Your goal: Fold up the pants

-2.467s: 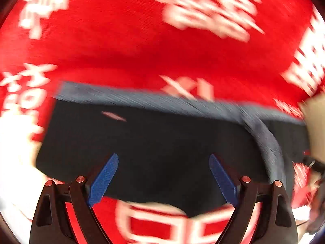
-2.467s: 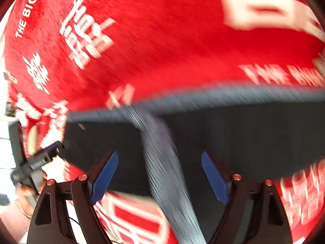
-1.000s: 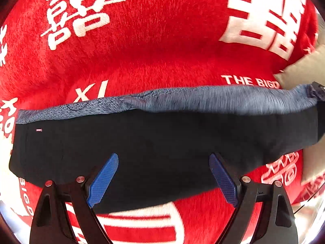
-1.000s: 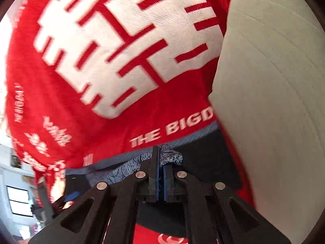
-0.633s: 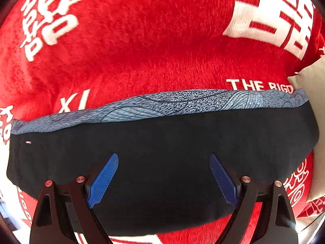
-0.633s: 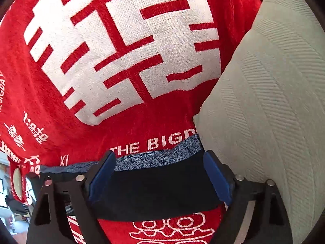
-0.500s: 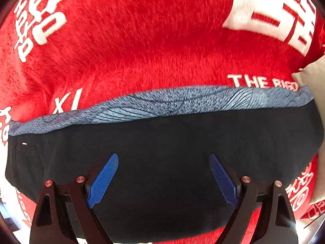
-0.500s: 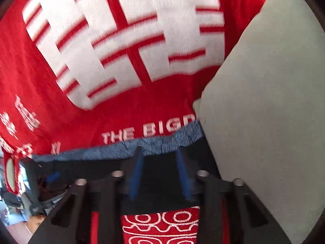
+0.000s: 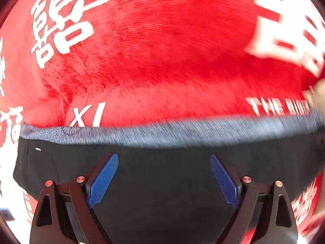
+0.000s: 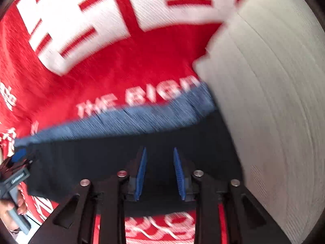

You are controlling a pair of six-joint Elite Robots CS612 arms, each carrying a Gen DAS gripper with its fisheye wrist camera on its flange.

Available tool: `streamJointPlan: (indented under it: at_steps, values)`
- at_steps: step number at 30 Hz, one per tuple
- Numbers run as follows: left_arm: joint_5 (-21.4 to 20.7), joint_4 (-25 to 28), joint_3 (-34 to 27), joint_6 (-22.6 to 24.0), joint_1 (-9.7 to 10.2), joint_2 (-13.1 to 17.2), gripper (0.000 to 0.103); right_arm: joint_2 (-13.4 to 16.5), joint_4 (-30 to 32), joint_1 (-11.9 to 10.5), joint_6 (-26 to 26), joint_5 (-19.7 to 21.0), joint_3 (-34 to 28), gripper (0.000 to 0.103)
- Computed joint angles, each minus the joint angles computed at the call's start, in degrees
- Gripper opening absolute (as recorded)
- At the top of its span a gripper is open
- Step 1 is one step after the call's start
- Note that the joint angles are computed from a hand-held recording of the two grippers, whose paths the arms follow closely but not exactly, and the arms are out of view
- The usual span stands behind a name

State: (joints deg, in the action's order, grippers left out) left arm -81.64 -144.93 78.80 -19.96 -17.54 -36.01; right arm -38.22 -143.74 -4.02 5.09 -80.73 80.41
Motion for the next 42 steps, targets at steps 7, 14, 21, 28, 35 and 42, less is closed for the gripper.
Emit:
streamJointPlan:
  at_steps: [7,14,21,28,35,42]
  values:
    - [0.59,1.35,-2.59,-2.42,1.91,3.25,0.103,3.14,0.29,1.79,-2.37,-4.92,-3.25,0.052]
    - [2.79,-2.30,5.96,0.19,5.08,-2.98,0.103,-1.05,1.62,0.40,2.27,-1.35,1.71,0.053]
    - [9.69,-2.95,9.44,4.07,10.63,-5.07,0.103,-3.52,-0.45,4.03,7.42,30.25,9.27,0.052]
    - [9.92,-5.13,10.13,7.62,15.18,-0.94,0.103,2.61,-12.85,11.00,23.80,42.05,8.58,0.052]
    - [8.34,-12.84,12.57,10.11,15.32,-0.83,0.103,6.68,-18.54,13.71,33.31,41.39,2.95,0.052]
    - [6.92,-12.97,13.44,14.25,15.78,-1.79,0.103,5.00,-17.36,14.89,34.86,34.40,2.20,0.004]
